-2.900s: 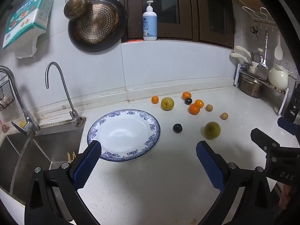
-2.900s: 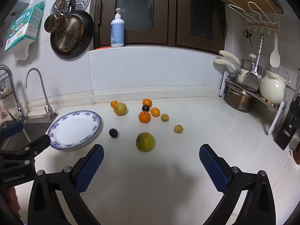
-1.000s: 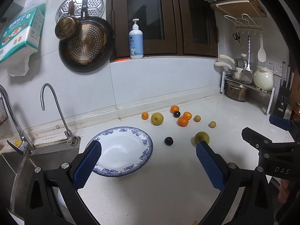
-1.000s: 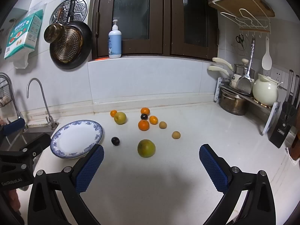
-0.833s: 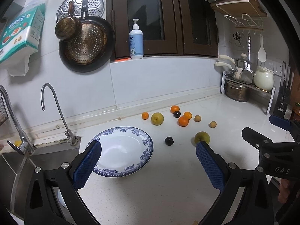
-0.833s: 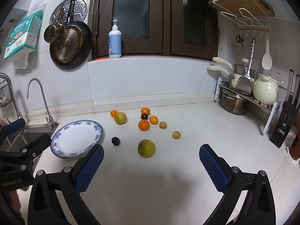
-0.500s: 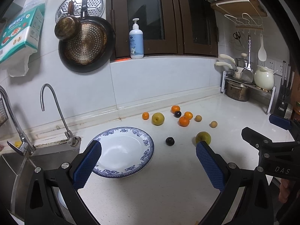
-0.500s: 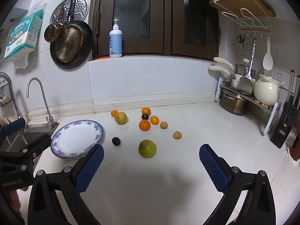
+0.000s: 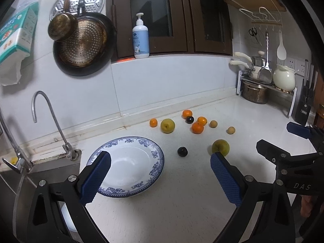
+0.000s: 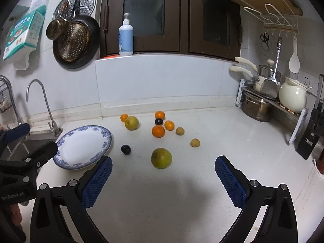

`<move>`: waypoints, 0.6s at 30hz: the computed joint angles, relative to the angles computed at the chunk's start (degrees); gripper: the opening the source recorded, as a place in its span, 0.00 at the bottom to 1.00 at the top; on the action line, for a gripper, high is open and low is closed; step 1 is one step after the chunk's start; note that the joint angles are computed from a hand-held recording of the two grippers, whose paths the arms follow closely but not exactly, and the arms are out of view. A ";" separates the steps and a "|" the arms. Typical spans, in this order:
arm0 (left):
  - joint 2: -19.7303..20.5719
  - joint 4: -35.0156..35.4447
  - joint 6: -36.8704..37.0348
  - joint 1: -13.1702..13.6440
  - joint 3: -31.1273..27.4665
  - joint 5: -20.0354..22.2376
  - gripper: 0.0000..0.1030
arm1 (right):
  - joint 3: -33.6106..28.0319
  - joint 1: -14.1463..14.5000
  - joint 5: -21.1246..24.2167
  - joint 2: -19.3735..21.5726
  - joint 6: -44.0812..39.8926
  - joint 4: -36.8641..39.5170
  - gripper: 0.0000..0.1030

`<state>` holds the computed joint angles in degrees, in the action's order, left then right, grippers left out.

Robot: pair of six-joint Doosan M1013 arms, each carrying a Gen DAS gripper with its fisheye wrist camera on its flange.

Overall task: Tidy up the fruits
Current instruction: 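Grasp the dark plum with the left tool while the right tool grasps the green pomelo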

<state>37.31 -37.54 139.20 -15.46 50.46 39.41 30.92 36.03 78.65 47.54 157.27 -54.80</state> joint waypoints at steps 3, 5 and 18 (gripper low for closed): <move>1.37 0.65 0.12 -0.25 -1.92 0.96 0.95 | -0.53 -0.49 0.31 0.52 -0.53 0.67 0.99; 2.62 0.86 0.70 -0.44 -3.68 2.01 0.94 | -0.75 -0.98 0.27 0.79 -0.73 1.52 0.99; 13.66 5.75 -3.12 -1.98 -21.46 16.72 0.71 | -2.70 -4.13 -0.80 2.93 -2.97 8.16 0.97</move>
<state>50.97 -31.79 136.08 -17.44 29.00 56.12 28.21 31.90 77.85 50.47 154.30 -46.63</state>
